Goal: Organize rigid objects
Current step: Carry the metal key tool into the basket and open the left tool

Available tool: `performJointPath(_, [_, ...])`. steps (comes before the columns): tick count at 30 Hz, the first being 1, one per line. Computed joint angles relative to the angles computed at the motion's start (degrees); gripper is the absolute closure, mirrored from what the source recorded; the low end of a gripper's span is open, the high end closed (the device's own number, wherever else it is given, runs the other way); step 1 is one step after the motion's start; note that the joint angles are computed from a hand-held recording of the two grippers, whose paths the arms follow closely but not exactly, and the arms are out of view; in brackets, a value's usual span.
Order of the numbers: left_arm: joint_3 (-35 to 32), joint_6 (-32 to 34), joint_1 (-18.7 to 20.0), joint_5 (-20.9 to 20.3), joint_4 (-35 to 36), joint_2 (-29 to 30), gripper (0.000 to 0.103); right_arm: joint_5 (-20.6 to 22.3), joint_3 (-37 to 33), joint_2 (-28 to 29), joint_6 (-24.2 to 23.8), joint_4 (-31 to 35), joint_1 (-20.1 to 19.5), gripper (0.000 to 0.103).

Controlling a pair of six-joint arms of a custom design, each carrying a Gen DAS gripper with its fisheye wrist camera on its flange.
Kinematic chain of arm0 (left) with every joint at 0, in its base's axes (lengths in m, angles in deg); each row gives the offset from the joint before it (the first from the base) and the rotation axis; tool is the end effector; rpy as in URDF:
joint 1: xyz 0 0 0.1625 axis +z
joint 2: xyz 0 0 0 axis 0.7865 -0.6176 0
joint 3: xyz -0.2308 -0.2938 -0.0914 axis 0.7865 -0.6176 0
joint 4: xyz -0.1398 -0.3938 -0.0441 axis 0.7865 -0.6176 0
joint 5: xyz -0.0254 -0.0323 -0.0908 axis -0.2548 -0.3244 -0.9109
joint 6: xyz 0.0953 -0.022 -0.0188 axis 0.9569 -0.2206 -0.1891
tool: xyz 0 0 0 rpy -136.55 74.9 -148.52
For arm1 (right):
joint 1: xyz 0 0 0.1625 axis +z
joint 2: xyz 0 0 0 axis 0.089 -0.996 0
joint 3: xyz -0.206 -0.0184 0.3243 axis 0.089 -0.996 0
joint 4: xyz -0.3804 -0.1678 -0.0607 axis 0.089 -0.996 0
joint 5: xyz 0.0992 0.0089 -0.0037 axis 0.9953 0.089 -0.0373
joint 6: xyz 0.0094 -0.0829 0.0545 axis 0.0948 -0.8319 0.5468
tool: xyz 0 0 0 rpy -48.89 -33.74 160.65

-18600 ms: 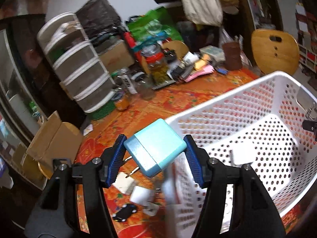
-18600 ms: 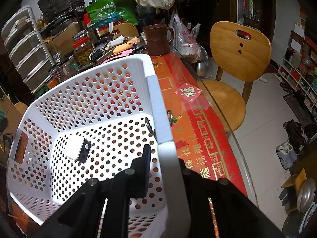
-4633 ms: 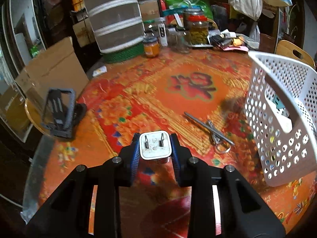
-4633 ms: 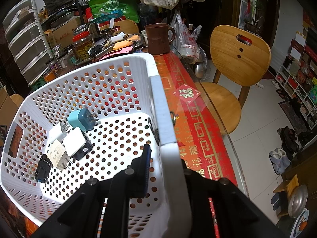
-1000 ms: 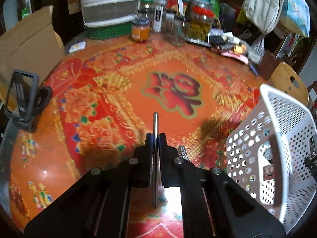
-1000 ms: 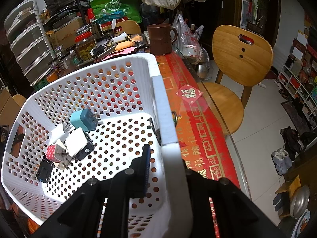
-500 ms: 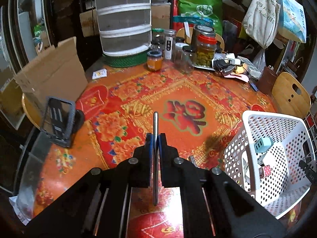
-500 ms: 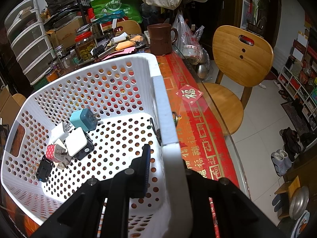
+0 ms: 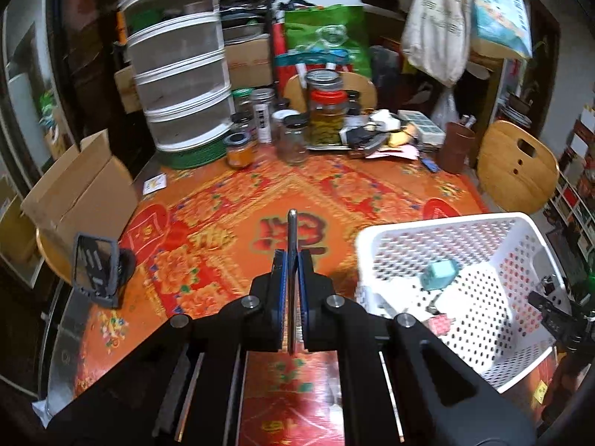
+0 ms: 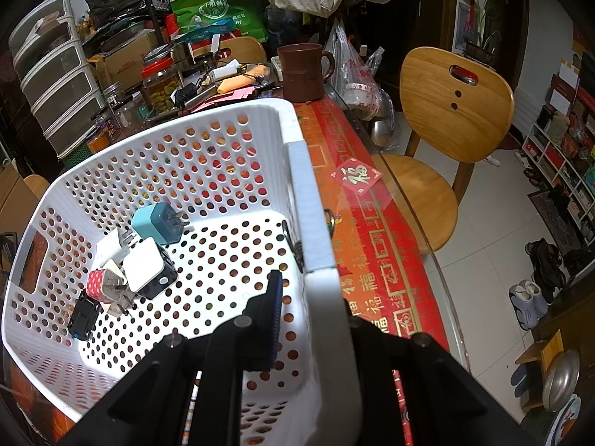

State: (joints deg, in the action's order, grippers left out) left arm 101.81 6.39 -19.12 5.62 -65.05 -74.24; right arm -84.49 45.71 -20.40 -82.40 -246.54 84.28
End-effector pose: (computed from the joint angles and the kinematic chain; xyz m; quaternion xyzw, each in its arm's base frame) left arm -0.3747 -0.5093 0.1954 0.0311 0.8135 -0.4067 0.4145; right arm 0.0811 -0.5448 0.3195 0.1543 -0.8934 0.2836 0.3124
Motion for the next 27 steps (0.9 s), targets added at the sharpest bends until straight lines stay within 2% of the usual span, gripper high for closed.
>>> performJointPath(12, [-12.0,14.9,-0.7,-3.7,-11.5,15.0,0.097,0.1,0.1,0.0,0.0,-0.1,0.0,0.088])
performJointPath(23, [-14.8,23.8,0.4,-5.8,-17.7,21.3,0.097,0.4,0.5,0.0,-0.1,-0.4,-0.1,0.087])
performJointPath(24, [-13.9,24.7,0.5,-6.2,-19.6,21.0,0.092,0.3,0.5,0.0,-0.1,-0.4,0.0,0.087])
performJointPath(26, [-12.0,25.0,0.7,-6.2,-21.6,19.8,0.057,0.3,0.5,0.0,-0.1,-0.3,0.0,0.087])
performJointPath(27, [-10.7,24.1,0.5,-4.8,-21.2,18.9,0.023,0.2,0.6,0.0,0.0,-0.4,0.0,0.087])
